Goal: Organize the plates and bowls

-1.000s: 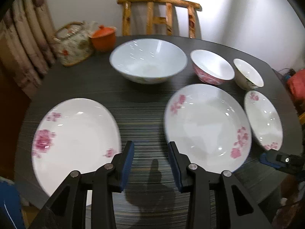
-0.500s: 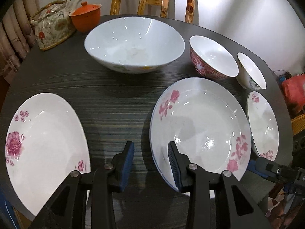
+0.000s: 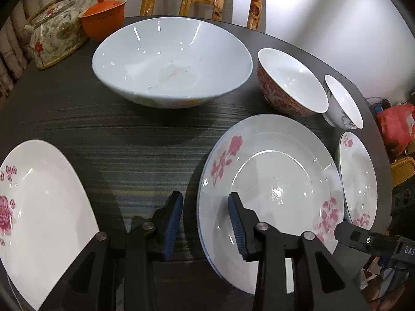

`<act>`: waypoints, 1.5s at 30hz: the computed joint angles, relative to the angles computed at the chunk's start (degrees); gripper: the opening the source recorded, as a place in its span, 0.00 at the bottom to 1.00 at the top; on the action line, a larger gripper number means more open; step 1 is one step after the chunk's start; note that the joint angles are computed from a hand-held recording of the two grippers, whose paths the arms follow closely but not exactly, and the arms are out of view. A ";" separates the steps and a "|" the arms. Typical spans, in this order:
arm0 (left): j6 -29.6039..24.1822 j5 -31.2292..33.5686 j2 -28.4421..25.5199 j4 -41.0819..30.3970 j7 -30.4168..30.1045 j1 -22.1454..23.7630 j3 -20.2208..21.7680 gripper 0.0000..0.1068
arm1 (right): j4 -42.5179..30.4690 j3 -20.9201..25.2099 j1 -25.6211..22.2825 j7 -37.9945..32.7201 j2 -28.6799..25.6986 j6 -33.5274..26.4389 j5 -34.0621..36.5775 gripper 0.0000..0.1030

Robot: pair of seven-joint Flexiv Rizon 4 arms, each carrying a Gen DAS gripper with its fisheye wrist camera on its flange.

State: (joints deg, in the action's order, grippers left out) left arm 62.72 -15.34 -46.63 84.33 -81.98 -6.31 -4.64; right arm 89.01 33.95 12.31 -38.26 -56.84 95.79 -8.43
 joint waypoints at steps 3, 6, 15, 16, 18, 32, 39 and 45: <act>-0.51 0.25 -0.35 -0.74 0.99 0.07 -0.31 0.34 | -0.25 -0.44 0.21 0.12 -0.01 -0.50 -0.09 0.41; 0.01 0.06 -0.20 -0.44 2.32 0.37 -0.79 0.26 | -1.09 0.46 -0.15 -0.38 -0.79 -1.37 -0.23 0.32; 5.64 -2.67 1.05 3.71 1.56 1.15 -2.36 0.15 | -1.40 -2.27 1.81 -3.16 0.32 -4.29 1.33 0.14; 6.12 -2.79 1.39 4.33 1.44 1.14 -2.39 0.15 | -1.29 -2.63 2.04 -3.63 0.52 -4.24 1.47 0.14; 7.69 -3.30 2.45 6.29 1.56 1.54 -2.96 0.13 | -1.23 -3.39 2.66 -4.04 0.90 -4.33 1.93 0.14; 13.53 -3.30 8.15 14.46 -0.67 1.40 -2.57 0.11 | -0.03 -2.10 2.97 -7.51 1.96 -4.26 3.05 0.14; 17.11 -4.43 12.86 20.30 -1.48 3.43 -2.36 0.11 | -2.55 -0.99 3.54 -9.88 1.89 -6.09 2.74 0.14; 19.20 -5.33 16.38 24.85 -2.27 5.83 -1.59 0.11 | -8.79 0.29 5.65 -14.33 0.35 -11.08 2.96 0.14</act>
